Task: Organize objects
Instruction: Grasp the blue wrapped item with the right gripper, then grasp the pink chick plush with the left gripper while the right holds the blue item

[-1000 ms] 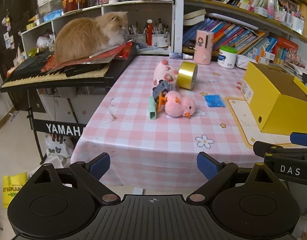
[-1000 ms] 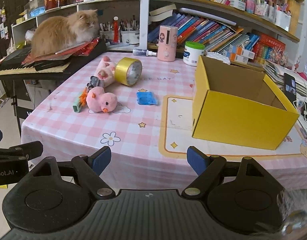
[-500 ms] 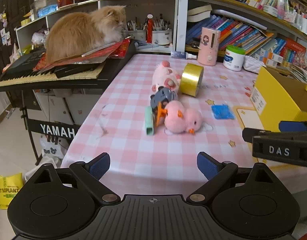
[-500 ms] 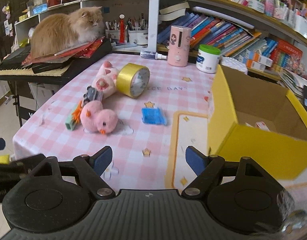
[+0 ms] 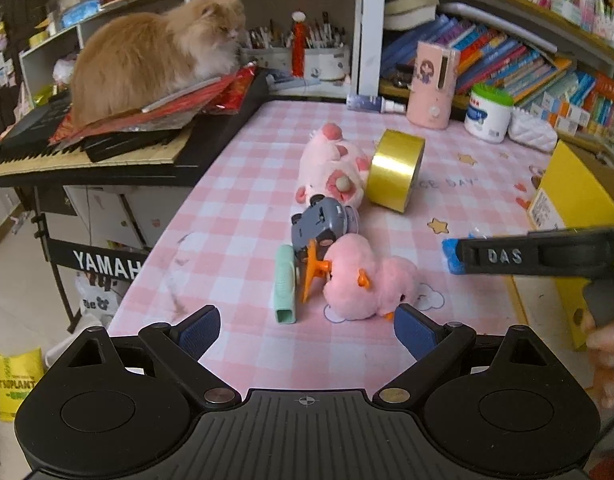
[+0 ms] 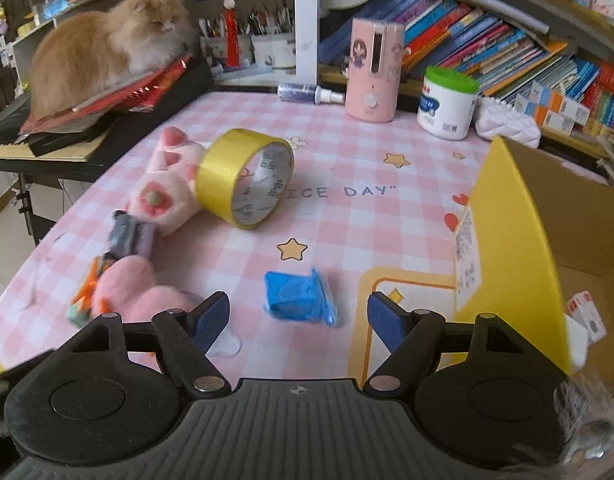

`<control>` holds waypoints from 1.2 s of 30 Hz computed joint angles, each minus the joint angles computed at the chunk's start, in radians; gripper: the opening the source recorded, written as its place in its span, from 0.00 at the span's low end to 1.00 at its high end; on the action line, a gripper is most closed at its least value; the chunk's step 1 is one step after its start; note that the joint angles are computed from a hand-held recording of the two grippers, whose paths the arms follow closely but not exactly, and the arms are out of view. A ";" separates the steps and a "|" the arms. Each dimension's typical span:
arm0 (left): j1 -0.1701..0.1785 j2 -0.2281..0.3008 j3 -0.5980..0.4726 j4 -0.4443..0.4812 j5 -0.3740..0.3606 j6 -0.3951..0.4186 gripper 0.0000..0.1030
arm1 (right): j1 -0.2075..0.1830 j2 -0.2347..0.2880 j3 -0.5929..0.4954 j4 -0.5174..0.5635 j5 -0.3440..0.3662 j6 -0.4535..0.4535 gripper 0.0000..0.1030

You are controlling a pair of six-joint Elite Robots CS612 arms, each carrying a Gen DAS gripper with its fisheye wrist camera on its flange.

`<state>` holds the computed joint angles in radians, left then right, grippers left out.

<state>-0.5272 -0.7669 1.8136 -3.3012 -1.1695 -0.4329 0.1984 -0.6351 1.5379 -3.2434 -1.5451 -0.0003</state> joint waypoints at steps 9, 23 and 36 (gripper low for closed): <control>0.008 0.033 -0.072 0.070 -0.020 0.056 0.93 | -0.007 0.050 -0.095 0.118 0.015 -0.021 0.71; 0.010 0.084 -0.167 0.143 -0.035 0.147 0.93 | -0.030 0.053 -0.117 0.173 0.098 -0.058 0.40; 0.011 0.103 -0.195 0.179 -0.045 0.134 0.85 | -0.040 0.012 -0.053 0.078 0.118 -0.074 0.39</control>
<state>-0.5158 -0.6638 1.6187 -3.1226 -1.2140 -0.2988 0.1586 -0.6234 1.4852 -3.1652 -1.4276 -0.0746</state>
